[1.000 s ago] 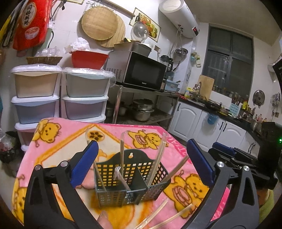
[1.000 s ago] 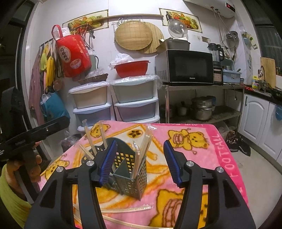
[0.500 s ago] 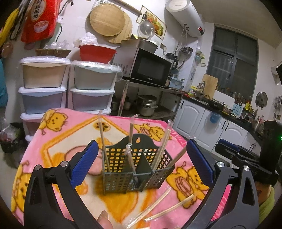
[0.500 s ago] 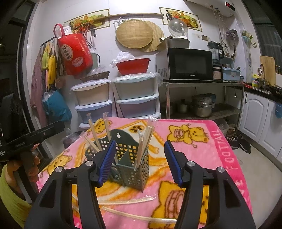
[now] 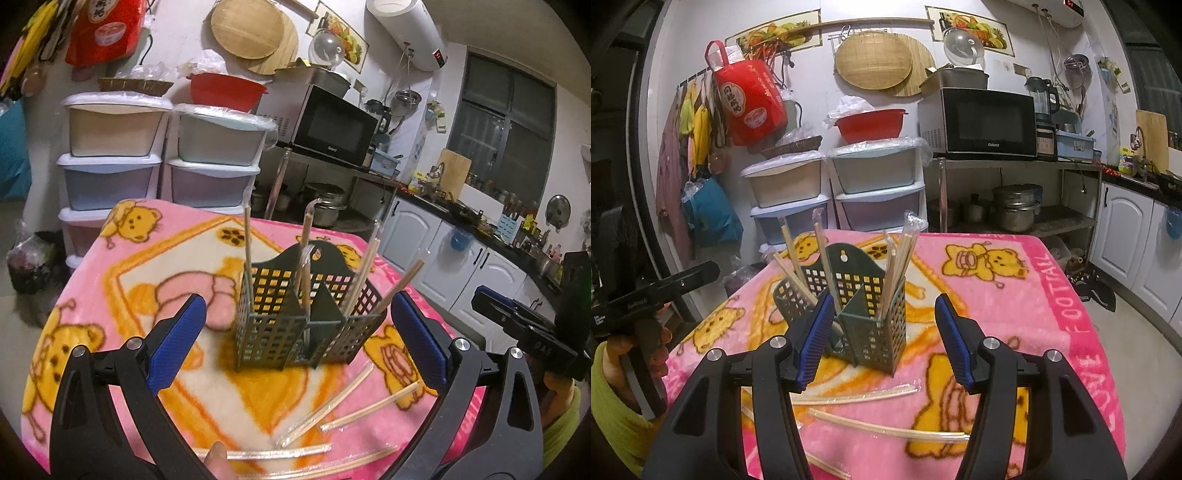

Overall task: Organize utensils
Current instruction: 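Raise the open left gripper away from the caddy, then lower the left gripper onto another wrapped chopstick pair and close it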

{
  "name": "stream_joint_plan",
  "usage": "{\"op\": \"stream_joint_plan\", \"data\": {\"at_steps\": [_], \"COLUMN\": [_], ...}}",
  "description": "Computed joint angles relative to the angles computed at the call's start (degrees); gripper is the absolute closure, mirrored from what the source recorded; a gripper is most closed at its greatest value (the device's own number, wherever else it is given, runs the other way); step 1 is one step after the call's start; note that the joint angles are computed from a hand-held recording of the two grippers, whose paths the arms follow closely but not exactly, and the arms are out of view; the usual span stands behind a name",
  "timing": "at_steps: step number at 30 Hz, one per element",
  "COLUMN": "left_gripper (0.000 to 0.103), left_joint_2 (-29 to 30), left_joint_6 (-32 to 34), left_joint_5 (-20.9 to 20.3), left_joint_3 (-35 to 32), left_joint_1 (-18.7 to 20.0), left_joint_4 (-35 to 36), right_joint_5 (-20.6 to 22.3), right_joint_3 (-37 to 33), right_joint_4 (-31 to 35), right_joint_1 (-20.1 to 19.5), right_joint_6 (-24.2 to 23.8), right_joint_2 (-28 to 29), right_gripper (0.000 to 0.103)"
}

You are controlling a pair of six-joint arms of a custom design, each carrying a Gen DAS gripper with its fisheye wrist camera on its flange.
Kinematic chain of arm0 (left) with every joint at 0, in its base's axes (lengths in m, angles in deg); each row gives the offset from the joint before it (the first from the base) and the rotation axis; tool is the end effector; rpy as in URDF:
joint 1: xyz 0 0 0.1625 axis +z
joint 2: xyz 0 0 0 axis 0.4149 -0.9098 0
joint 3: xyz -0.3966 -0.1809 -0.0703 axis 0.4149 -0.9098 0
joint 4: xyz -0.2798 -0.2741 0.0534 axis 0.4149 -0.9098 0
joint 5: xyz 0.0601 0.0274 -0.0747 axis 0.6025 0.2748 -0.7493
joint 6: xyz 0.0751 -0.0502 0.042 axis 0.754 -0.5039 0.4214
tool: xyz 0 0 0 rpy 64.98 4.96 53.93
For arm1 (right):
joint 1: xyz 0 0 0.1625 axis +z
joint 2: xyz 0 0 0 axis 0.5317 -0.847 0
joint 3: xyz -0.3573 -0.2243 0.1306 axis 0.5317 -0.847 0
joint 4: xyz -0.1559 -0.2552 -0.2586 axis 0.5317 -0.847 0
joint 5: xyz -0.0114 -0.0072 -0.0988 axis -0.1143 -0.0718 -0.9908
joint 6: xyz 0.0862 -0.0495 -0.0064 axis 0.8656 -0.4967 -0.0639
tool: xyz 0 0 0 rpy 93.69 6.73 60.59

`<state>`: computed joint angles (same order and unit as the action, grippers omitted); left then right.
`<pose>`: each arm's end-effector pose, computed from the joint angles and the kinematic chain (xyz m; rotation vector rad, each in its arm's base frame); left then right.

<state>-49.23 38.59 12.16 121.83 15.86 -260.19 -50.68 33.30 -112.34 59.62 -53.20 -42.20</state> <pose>-0.3078 -0.5529 0.1685 0.2364 2.1537 -1.5305 0.1726 -0.6634 0.3154 1.3926 -2.4730 1.0244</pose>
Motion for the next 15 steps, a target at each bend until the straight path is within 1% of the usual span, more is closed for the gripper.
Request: {"op": "stream_joint_plan", "data": {"at_steps": [8, 15], "left_gripper": [0.011, 0.011], "left_joint_2": [-0.6, -1.2], "left_joint_6": [-3.9, -9.1], "left_joint_5": [0.6, 0.4], "left_joint_3": [2.5, 4.8], "left_joint_1": [-0.2, 0.3], "left_joint_4": [1.9, 5.9], "right_joint_5": [-0.7, -2.2], "right_joint_3": [1.5, 2.3], "right_joint_4": [0.4, 0.7], "right_joint_1": [-0.5, -1.1], "right_joint_6": [-0.5, -0.5], "right_joint_2": [-0.7, -0.8], "right_gripper": [0.048, 0.048]}}
